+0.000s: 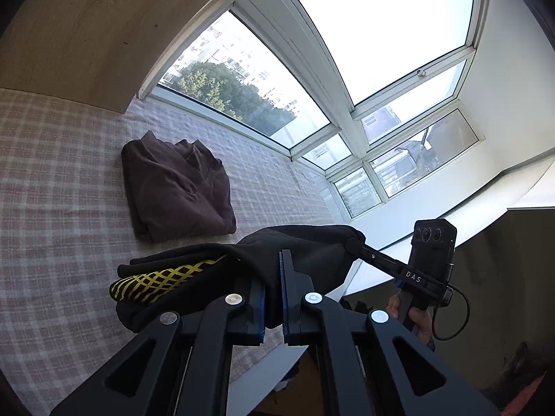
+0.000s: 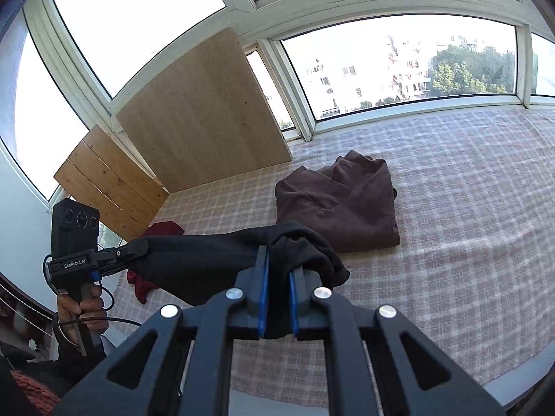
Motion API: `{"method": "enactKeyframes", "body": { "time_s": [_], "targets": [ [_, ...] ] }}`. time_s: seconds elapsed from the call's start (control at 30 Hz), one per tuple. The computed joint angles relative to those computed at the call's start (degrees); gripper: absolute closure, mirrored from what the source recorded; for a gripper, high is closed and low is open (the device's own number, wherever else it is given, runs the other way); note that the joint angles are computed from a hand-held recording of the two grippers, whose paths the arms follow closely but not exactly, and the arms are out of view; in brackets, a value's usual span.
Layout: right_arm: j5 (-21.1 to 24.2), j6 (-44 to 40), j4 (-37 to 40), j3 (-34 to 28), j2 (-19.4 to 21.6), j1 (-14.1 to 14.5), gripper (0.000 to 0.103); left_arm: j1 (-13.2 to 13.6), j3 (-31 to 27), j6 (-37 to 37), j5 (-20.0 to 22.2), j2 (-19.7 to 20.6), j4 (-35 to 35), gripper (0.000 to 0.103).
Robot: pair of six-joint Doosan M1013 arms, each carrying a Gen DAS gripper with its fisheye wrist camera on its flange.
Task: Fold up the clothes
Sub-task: 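Lift the folded shorts with the right gripper and carry them beside the brown sweater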
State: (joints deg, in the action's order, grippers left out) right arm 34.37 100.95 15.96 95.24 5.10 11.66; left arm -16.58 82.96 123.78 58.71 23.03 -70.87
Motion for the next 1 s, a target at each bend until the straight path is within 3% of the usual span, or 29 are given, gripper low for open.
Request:
{"method": "enactKeyframes", "body": {
  "time_s": [0.17,0.3,0.5,0.63,0.7,0.8,0.9,1.0],
  "targets": [
    [7.47,-8.75,2.93,-4.23,1.96,-5.29,0.093,-3.15,-3.02,-5.07,-3.14,2.69,-2.15,0.098],
    [13.47,-13.45,3.94,-11.12,7.04,-8.24,0.093,-3.90,-8.08,-9.67,-4.46,6.97,-2.20,0.098],
    [22.80,-19.00,7.84,-27.17,22.46,-10.59,0.093,-3.20,-19.95,-21.62,-6.94,17.00,6.62,0.098],
    [29.10,-20.02,10.18,-38.76,33.19,-11.10,0.093,-2.22,-29.37,-30.19,-4.44,24.56,13.41,0.097],
    [32.34,-19.24,11.40,-43.96,37.74,-11.55,0.092,-1.81,-32.76,-32.18,-2.16,27.44,13.17,0.097],
    [36.87,-17.12,15.33,-47.96,41.36,-13.02,0.091,-1.45,-35.49,-31.99,-0.31,29.44,12.15,0.095],
    [36.27,-17.41,17.22,-46.93,40.40,-14.14,0.087,-1.23,-36.03,-29.34,0.08,29.43,10.78,0.090],
    [33.49,-17.81,15.56,-44.70,37.91,-14.52,0.084,-1.59,-36.04,-27.54,-0.76,27.87,15.27,0.085]
  ]
}}
